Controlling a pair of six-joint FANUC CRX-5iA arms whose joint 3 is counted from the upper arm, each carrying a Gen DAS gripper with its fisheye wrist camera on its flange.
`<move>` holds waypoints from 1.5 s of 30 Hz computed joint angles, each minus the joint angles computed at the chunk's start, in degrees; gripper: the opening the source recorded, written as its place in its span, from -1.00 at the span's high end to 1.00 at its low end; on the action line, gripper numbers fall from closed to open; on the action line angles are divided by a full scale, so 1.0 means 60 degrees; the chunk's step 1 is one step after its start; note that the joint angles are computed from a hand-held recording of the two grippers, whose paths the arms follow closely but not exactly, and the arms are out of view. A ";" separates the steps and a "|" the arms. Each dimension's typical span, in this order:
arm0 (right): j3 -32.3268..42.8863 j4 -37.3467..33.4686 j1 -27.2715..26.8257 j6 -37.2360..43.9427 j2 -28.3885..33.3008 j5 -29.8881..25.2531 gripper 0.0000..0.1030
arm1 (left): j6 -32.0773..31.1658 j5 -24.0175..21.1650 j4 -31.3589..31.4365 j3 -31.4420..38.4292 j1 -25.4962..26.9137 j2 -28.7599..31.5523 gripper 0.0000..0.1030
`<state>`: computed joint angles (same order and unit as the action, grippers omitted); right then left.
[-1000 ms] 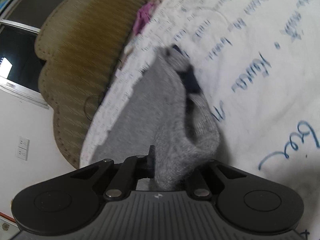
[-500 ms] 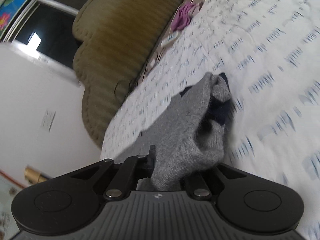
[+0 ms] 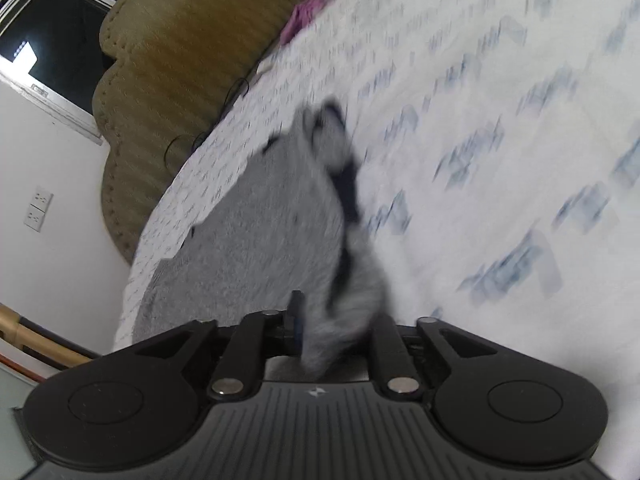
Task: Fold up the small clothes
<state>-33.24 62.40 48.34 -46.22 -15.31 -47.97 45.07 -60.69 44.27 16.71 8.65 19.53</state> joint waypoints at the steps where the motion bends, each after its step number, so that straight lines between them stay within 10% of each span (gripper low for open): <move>1: 0.0148 0.0144 0.0188 0.0287 0.0008 -0.0868 0.49 | -0.0587 0.0323 0.0221 -0.0167 0.0055 -0.0180 0.13; 5: 0.0861 0.0940 -0.0324 0.1995 0.0347 -0.1295 -0.39 | -0.2604 0.2802 0.2076 -0.1154 -0.0543 -0.0664 -0.28; 8: 0.2007 0.1233 -0.1158 0.4069 0.1400 -0.0180 -0.45 | -0.3204 0.3503 0.2631 -0.0567 -0.1498 0.0021 -0.35; 12: 0.3460 0.1623 -0.1889 0.5124 0.3144 0.0247 -0.42 | -0.0451 0.3130 -0.0138 0.2121 -0.2398 0.1701 -0.32; 18: 0.4988 -0.0824 -0.2112 0.7506 0.4733 -0.0541 -0.42 | 0.2500 0.1705 -0.4253 0.5438 -0.2974 0.3614 -0.41; 22: 0.3556 0.0177 -0.2358 0.5578 0.4214 0.0343 -0.41 | 0.2113 0.2614 -0.3335 0.4346 -0.2726 0.3327 -0.48; 30: 0.4078 -0.0217 -0.2311 0.6263 0.4547 -0.0120 -0.41 | 0.2589 0.2571 -0.4054 0.4884 -0.2895 0.3552 -0.51; 37: 0.2891 0.1487 -0.1383 0.4168 0.3188 -0.0320 -0.42 | 0.2114 0.3112 -0.3147 0.2363 -0.2438 0.1484 -0.46; 45: 0.3835 -0.0909 0.0136 0.7211 0.3911 -0.1720 -0.42 | 0.0360 0.3113 -0.1309 -0.0377 -0.2147 -0.0004 -0.47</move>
